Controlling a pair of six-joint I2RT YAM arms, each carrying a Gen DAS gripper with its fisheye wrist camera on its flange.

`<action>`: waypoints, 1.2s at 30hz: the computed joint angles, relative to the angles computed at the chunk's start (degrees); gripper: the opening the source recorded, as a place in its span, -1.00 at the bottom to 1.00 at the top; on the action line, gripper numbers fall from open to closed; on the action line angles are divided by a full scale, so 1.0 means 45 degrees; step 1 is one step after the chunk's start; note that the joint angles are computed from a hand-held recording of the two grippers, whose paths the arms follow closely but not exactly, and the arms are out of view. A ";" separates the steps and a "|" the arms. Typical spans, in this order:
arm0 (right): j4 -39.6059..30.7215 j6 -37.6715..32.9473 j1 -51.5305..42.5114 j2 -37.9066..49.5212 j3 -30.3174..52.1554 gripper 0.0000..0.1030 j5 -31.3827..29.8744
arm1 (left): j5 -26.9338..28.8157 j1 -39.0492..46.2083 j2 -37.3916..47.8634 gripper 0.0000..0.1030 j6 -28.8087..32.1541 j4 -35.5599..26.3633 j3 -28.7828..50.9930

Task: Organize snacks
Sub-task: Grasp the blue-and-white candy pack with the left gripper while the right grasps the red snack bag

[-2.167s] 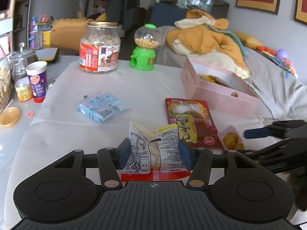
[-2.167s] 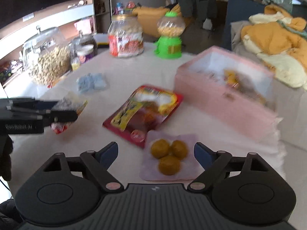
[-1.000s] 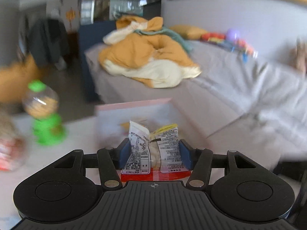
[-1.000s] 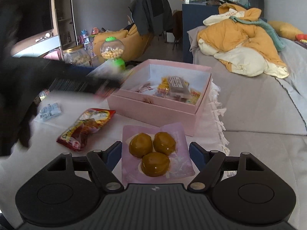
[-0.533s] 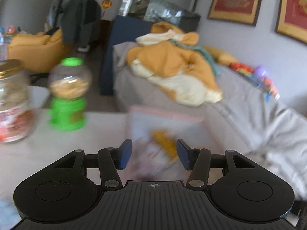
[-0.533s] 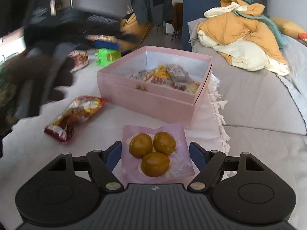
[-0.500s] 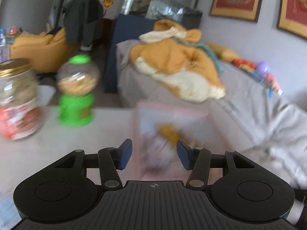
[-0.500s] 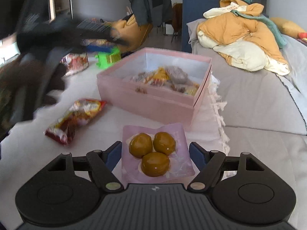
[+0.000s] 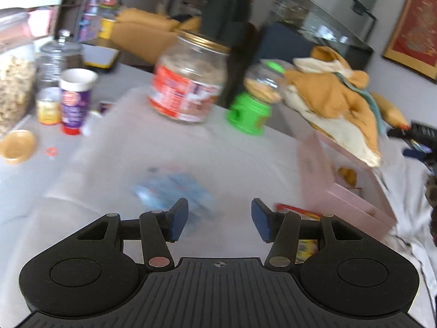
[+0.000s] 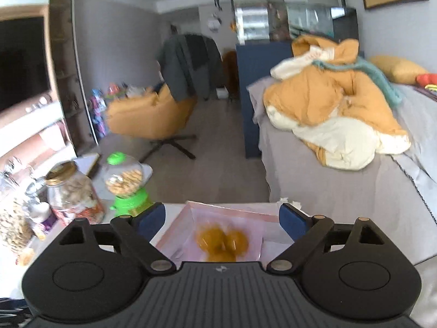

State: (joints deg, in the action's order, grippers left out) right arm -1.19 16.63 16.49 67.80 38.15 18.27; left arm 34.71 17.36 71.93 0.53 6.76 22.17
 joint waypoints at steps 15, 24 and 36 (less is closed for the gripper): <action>-0.0567 0.2810 0.5173 -0.0670 -0.2571 0.78 0.1900 | -0.3688 -0.2955 0.3906 0.18 -0.0229 0.1718 0.2167; 0.0756 0.4387 0.6192 0.3411 -0.1641 0.78 0.1213 | -0.1296 -0.2444 0.2516 0.09 0.2606 0.2371 0.0107; 0.0257 0.3541 0.6886 0.7699 0.1733 0.96 0.1639 | -0.0442 -0.1068 0.0184 -0.02 0.3933 -0.0164 -0.0756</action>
